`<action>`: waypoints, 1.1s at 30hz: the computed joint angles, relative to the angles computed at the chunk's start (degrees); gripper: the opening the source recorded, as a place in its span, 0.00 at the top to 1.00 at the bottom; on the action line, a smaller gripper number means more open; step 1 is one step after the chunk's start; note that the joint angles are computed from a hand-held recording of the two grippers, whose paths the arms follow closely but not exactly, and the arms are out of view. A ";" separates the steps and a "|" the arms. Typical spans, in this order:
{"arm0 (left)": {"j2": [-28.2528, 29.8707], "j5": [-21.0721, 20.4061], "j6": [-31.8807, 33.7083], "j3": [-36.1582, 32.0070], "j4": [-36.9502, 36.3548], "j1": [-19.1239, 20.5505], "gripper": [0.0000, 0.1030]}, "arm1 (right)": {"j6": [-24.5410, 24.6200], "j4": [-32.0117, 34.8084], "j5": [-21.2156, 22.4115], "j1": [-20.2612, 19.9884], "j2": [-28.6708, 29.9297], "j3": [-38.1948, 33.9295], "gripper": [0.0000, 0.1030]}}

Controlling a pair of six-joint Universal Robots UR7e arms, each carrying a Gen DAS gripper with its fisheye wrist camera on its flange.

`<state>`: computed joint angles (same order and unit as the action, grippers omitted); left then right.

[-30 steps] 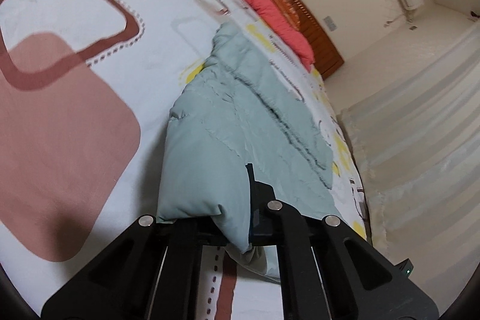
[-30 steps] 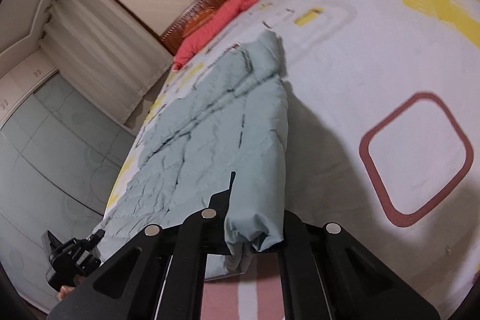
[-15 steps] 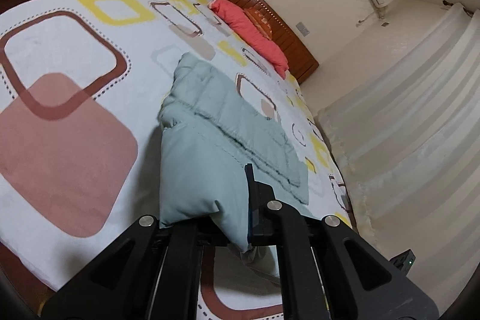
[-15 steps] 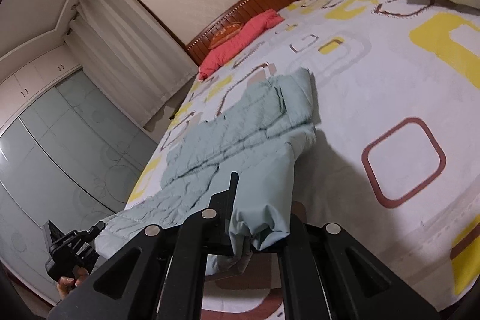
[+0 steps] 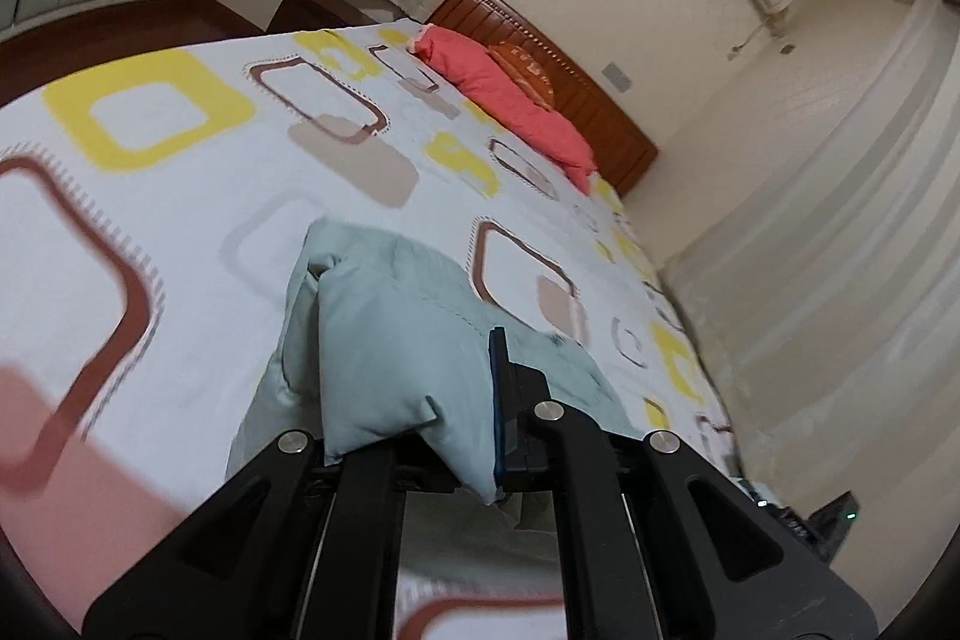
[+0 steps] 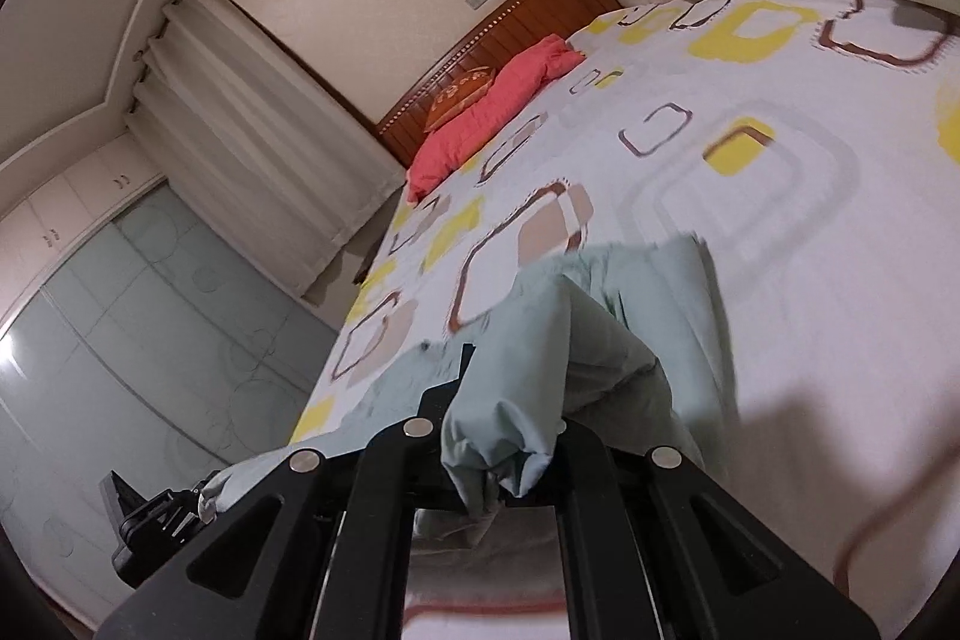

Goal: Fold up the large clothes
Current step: 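Lift the hem with both grippers and fold it toward the collar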

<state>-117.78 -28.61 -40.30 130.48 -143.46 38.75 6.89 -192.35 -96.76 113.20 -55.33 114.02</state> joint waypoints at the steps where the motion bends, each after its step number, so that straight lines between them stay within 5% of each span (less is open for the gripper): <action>1: 3.03 -0.92 3.29 -1.24 -4.10 2.52 0.94 | -0.07 0.98 -0.39 -0.10 1.79 -2.59 0.96; 5: 14.59 -4.97 13.79 -7.46 -15.42 12.30 0.94 | -0.33 4.76 -1.99 -0.74 7.12 -10.04 0.96; 11: 25.34 -9.20 19.12 -14.68 -18.31 22.34 0.94 | 0.66 12.51 -4.51 -3.04 15.27 -21.09 0.96; 24: 33.92 -11.46 23.26 -19.94 -18.72 29.60 0.91 | 1.04 17.40 -6.09 -5.57 21.19 -27.39 0.91; 26: 33.37 -12.22 23.25 -19.67 -19.02 29.55 0.81 | 0.88 17.25 -6.21 -5.39 20.84 -27.06 0.80; 29: 31.71 -12.52 22.94 -18.29 -21.20 28.60 0.40 | 0.56 15.44 -6.14 -4.97 20.07 -26.05 0.39; 33: 28.35 -11.78 20.73 -16.01 -20.90 26.26 0.33 | -0.59 13.22 -6.45 -3.77 18.40 -23.75 0.37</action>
